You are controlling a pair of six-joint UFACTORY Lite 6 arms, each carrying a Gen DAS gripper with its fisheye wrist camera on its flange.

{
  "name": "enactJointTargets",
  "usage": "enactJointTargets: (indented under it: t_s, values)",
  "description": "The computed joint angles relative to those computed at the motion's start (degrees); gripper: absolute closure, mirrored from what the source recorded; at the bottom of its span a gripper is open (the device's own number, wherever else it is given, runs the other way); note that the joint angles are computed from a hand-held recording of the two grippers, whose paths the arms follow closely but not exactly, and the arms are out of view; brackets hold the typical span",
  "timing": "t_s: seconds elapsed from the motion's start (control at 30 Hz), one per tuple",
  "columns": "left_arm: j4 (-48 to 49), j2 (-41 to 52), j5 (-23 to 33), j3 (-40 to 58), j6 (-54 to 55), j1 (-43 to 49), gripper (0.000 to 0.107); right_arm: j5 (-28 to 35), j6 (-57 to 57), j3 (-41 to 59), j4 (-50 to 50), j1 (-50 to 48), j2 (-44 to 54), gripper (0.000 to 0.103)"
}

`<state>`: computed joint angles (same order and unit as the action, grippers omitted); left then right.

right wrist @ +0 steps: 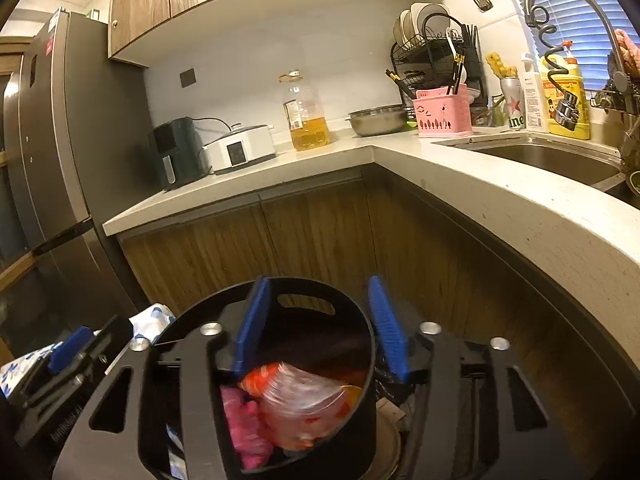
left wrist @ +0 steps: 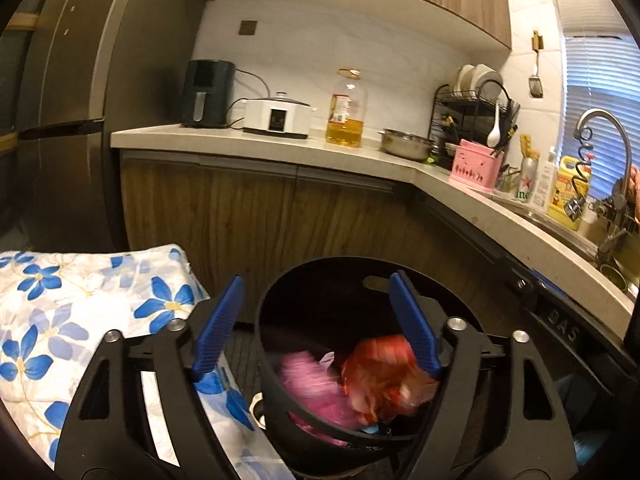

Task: Collect trash

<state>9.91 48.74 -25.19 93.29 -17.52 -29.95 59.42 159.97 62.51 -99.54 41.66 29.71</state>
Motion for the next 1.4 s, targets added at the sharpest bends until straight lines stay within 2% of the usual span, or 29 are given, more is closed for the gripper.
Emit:
enactJointTargets:
  t_s: [0.1,0.2,0.27,0.4,0.47,0.63,0.8,1.0,1.17,1.3,1.4]
  values:
    - [-3.31,-2.68,-0.65,-4.02,2.41,0.66,0.019,0.69,-0.7,-0.45,1.63,1.46,-0.23,0.031]
    - [-5.71,-6.15,-0.84,-9.07,4.72,1.51,0.015,1.53,-1.99,-0.78,4.04,3.56,-0.66,0.022]
    - [-8.11,-9.61,-1.97,-14.34,7.47,2.37,0.013,2.25,-3.68,-0.15,6.32,5.64,-0.42,0.016]
    - [-12.82,-18.37,-6.38,-27.07,13.48,4.24,0.011,4.41,-8.44,2.4,11.54,10.5,0.5,0.013]
    - [-13.8,-22.65,-8.12,-32.64,14.78,5.14,0.01,5.42,-9.17,3.15,13.34,12.82,0.53,0.005]
    - [-13.23,-35.35,-10.91,-47.27,15.73,7.93,0.01,8.98,-13.06,6.56,18.61,19.33,1.23,0.005]
    - [-8.61,-48.79,-10.5,-60.02,14.17,11.94,0.01,14.71,-20.71,15.23,26.8,26.29,4.9,0.005]
    - [7.45,-66.49,-6.73,-73.3,2.66,22.25,0.01,21.82,-25.38,25.76,33.28,34.06,10.07,0.005]
    - [32.29,-81.47,-5.27,-81.52,-16.31,34.11,0.01,27.2,-27.92,35.67,36.71,39.2,15.75,0.005]
    - [52.13,-90.64,-7.87,-85.7,-32.45,44.19,0.01,31.13,-31.01,44.02,37.62,42.7,20.77,0.005]
    - [65.97,-96.59,-13.88,-88.23,-42.7,54.28,0.01,32.88,-32.67,48.78,37.97,44.43,23.5,0.005]
